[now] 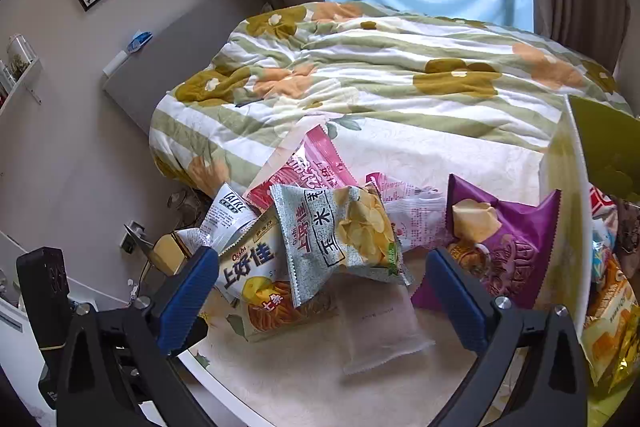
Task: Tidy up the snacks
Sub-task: 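Grasp the Oishi chip bag with the left tool while the right tool grasps the pale green chip bag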
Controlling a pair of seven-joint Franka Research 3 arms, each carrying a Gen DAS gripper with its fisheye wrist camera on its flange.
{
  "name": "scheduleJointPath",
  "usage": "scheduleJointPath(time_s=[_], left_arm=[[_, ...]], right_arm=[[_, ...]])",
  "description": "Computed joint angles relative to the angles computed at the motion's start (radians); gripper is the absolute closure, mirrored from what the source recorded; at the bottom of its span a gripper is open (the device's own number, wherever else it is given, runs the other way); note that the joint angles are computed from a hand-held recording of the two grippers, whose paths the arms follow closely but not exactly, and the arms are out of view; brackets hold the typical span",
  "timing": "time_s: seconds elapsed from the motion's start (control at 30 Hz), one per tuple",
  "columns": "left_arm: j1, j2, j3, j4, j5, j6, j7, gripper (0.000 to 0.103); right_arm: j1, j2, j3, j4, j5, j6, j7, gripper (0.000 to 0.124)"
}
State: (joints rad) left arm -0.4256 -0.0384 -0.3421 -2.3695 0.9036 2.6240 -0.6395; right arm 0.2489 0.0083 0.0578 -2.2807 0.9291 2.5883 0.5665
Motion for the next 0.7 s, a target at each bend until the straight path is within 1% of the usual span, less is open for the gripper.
scheduleJointPath(time_s=[0.1,0.23,0.33,0.4,0.5,0.53,0.63,0.7], left_arm=[[0.003,0.046,0.007,0.026,0.038,0.001,-0.057,0.001],[-0.012,0.111,0.026,0.082,0.042,-0.034,-0.06,0.001],[-0.025,0.154,0.047,0.117,0.063,-0.032,-0.084,0.002],[-0.035,0.183,0.056,0.146,0.06,-0.047,-0.072,0.003],[-0.045,0.214,0.074,0.172,0.058,-0.044,-0.069,0.01],[-0.046,0.222,0.081,0.177,0.059,-0.033,-0.075,0.016],[-0.052,0.242,0.093,0.191,0.047,-0.02,-0.074,0.019],[-0.054,0.25,0.1,0.195,0.039,-0.012,-0.073,0.023]], right_arm=[[-0.004,0.067,0.003,0.054,-0.054,-0.047,0.016,0.021],[-0.013,0.137,0.017,0.112,-0.101,-0.087,0.028,0.021],[-0.023,0.184,0.026,0.155,-0.126,-0.114,0.046,0.021],[-0.028,0.21,0.03,0.18,-0.145,-0.125,0.061,0.021],[-0.035,0.241,0.035,0.21,-0.174,-0.135,0.081,0.021],[-0.037,0.253,0.036,0.222,-0.184,-0.14,0.09,0.021],[-0.048,0.28,0.041,0.248,-0.201,-0.163,0.105,0.021],[-0.052,0.291,0.044,0.258,-0.21,-0.169,0.108,0.021]])
